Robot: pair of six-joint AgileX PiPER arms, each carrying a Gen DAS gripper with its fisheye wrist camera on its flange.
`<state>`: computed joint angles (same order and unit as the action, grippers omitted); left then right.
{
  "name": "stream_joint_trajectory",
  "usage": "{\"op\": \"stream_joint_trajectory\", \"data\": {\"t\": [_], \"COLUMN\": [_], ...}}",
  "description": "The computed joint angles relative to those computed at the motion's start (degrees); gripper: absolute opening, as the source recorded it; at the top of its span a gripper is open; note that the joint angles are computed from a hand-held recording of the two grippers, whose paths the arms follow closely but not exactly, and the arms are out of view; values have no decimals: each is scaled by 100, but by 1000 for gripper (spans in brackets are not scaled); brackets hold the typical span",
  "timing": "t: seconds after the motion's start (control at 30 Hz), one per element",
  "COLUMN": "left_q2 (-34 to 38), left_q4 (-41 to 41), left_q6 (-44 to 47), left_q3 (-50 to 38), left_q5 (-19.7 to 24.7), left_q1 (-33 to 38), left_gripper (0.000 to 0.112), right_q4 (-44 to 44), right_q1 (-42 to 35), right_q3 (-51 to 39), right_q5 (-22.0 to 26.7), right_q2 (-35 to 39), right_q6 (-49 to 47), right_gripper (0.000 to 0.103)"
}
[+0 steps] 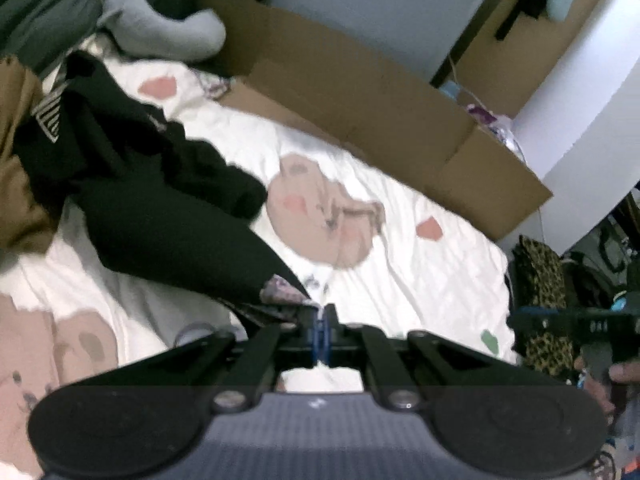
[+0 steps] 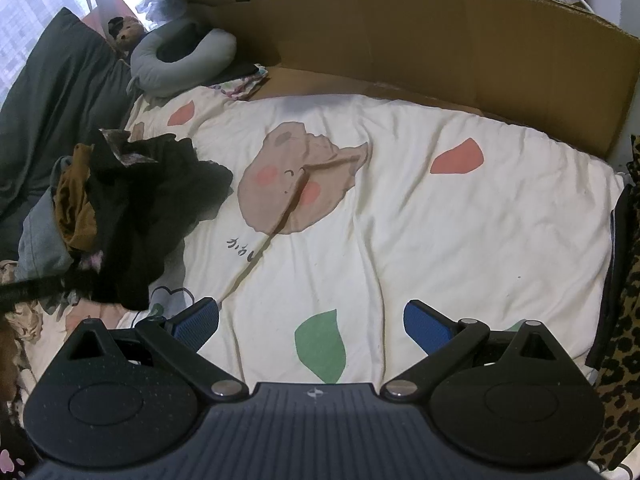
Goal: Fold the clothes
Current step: 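Close the left gripper on the black sweatshirt in the pile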
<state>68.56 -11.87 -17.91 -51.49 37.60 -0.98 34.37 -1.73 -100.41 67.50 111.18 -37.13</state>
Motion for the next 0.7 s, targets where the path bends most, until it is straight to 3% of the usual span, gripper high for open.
{"op": "stream_joint_trajectory", "data": {"t": [0.17,0.3,0.57,0.7], "left_q2": [61,30,830,1360], "left_q4": [145,780,1758,2311], "left_q6": [-161,-297,-790,-1163], "left_q3": [-39,-301,-982,-1268], "left_q5": [623,780,208,-218], "left_q1": [487,754,1058,1213], "left_gripper": [11,59,63,78], "right_q4": [-5,-2,-18,166], "right_q1": [1,5,24,1], "right_q3": [23,55,123,183], "right_q5": [29,25,59,64], "right_q2": [1,-4,2,8], "right_q6": [-17,-17,-69,-203], "right_gripper": [101,101,101,101]}}
